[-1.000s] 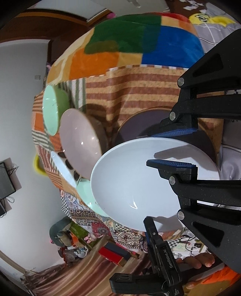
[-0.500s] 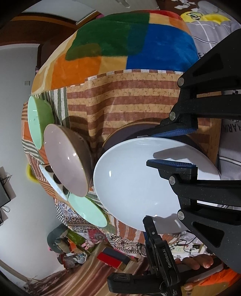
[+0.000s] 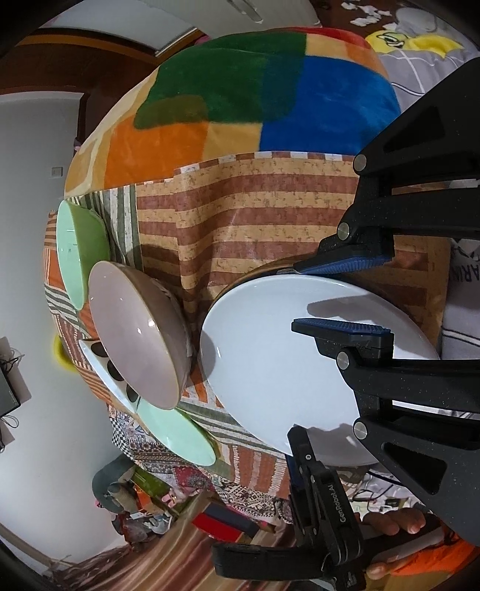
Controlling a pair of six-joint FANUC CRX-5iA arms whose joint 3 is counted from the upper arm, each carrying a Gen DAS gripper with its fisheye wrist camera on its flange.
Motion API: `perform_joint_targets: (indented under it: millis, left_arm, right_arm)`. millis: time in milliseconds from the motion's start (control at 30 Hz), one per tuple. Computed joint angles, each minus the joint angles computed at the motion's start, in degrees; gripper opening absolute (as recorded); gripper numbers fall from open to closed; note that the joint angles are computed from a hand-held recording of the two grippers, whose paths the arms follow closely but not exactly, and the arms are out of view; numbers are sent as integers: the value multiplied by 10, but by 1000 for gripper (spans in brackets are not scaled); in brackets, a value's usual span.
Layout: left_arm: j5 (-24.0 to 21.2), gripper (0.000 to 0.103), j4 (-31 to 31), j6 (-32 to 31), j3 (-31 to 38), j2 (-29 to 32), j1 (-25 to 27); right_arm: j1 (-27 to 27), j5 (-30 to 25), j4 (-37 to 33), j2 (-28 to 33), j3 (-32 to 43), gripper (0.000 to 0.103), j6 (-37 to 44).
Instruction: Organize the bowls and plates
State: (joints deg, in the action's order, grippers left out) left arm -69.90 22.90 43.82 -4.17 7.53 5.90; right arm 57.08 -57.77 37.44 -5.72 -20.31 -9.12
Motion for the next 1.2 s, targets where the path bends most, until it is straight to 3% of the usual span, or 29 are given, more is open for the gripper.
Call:
perform_joint_targets:
  millis: [267,700,867,1000,1200]
  left_arm:
    - [1,34,0,4,2,3,-3]
    - [6,37,30,-12,-3,-10,17]
    - [24,38,68,-39,-12,-37,45]
    - [41,47,105,-64,-22,-56,70]
    - [73,57,156,-87,-25,-70,94]
  right_arm:
    - [-3,2,10,1,-3,23,-6]
    - [12,-52,34,5,11,24,-3]
    - [16,-56,60,12,28,33,12]
    - [12,-47,79,28,51,35,36]
    - [2,-25,116,56,85,48,70]
